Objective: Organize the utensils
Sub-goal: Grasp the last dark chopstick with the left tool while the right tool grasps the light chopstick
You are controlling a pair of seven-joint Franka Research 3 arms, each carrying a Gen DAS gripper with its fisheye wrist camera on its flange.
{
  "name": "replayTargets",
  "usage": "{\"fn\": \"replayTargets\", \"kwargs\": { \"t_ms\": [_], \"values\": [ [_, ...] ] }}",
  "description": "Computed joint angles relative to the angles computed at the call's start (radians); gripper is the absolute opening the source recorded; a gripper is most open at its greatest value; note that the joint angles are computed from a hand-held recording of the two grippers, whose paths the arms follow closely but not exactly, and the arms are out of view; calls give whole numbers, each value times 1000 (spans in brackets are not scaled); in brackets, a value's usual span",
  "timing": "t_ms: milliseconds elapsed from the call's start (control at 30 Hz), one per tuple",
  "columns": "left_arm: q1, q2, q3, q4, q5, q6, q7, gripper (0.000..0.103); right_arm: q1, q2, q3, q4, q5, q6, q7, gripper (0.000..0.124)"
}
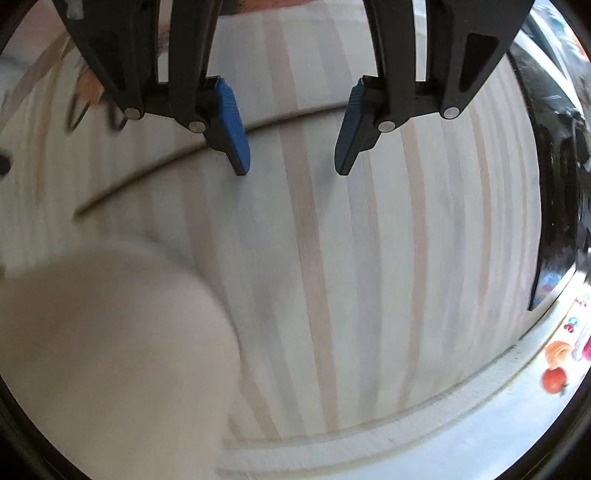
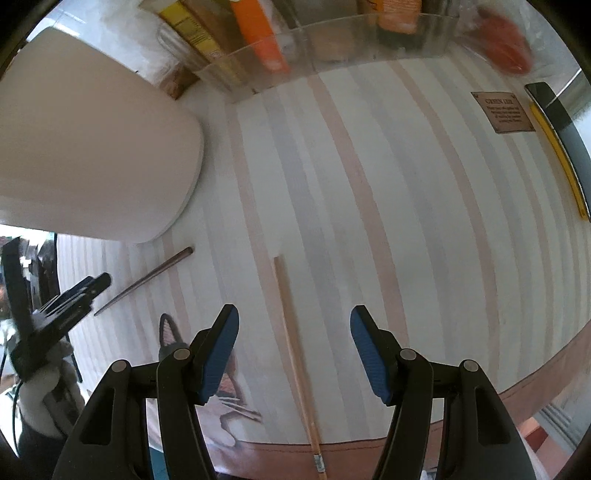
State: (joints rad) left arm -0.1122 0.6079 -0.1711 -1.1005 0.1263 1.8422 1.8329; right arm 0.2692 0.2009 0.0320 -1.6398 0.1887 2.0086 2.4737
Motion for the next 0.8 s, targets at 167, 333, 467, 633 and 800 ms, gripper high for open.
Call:
{"fn": "replayTargets", "kwargs": {
  "t_ms": [167, 333, 467, 633, 800],
  "values": [
    [30, -126, -26, -172, -63, -76, 33, 47, -1, -21, 2, -31, 12, 14, -5, 65],
    [58, -257, -43, -325, -170, -144, 81, 47, -22, -59, -6, -74, 26, 19, -35, 65],
    [53, -373, -58, -454, -192, -119, 247, 48, -34, -109, -7, -139, 30, 34, -40, 65],
    [-36, -526, -75, -683, -113, -32, 412, 48, -47, -155, -5, -211, 44, 46, -50, 65],
    [-86, -566, -64, -748, -119, 21, 369, 13, -56, -202, -2, -280, 58, 57, -42, 65]
  ]
}}
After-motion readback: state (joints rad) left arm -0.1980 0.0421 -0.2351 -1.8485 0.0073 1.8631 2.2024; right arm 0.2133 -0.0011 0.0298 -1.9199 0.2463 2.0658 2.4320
